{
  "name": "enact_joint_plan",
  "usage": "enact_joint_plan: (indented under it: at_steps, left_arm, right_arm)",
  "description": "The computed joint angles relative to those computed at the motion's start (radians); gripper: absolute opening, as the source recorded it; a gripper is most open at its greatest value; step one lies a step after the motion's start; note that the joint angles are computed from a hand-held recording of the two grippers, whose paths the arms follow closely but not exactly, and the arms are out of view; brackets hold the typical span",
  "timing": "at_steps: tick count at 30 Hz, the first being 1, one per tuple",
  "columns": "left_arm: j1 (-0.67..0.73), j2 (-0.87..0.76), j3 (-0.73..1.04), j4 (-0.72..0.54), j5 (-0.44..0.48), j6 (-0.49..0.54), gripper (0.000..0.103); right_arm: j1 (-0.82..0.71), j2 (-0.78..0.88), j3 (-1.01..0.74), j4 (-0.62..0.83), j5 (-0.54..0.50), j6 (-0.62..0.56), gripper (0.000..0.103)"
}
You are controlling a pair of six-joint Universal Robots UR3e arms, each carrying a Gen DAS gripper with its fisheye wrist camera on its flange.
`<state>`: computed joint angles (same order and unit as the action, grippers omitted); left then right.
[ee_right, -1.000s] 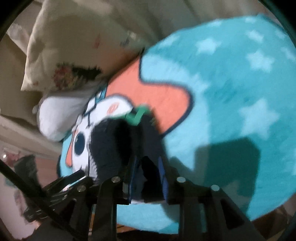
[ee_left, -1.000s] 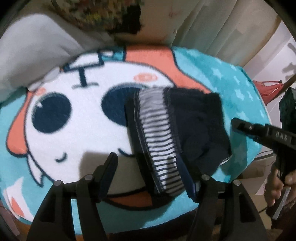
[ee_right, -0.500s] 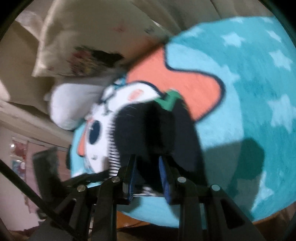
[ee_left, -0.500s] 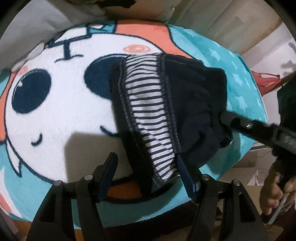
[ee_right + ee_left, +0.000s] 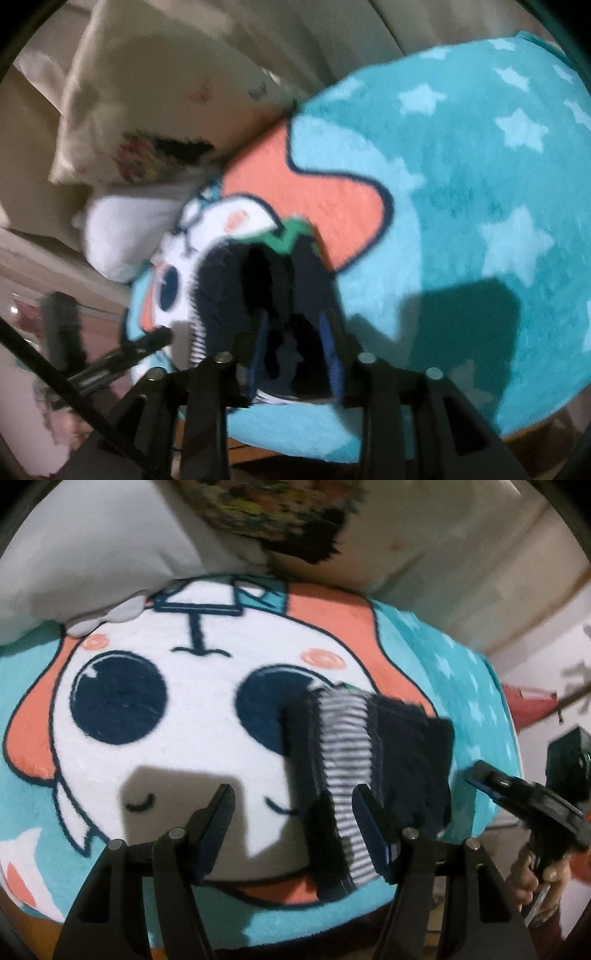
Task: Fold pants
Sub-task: 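Press the folded pants flat with the left gripper while the right gripper holds the fold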
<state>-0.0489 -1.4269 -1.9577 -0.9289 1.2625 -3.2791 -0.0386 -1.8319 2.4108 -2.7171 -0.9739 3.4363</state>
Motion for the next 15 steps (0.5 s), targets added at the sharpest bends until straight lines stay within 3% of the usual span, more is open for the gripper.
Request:
enact_joint_plan:
  at_steps: [2, 3, 9, 15]
  left_arm:
    - [0.023, -0.005, -0.017, 0.029, -0.023, -0.007, 0.065]
    - [0.03, -0.013, -0.025, 0.046, -0.037, -0.014, 0.065]
    - [0.016, -0.123, -0.027, 0.124, -0.114, -0.061, 0.065]
    - [-0.025, -0.228, 0.019, 0.17, -0.117, -0.09, 0.069]
  right_arm:
    - [-0.03, -0.013, 0.011, -0.023, 0.034, -0.008, 0.063]
    - [-0.03, -0.002, 0.005, -0.037, 0.028, -0.008, 0.067]
    - [0.009, 0.188, -0.078, -0.082, 0.024, -0.021, 0.069]
    - [0.024, 0.315, -0.12, -0.125, 0.046, -0.037, 0.072]
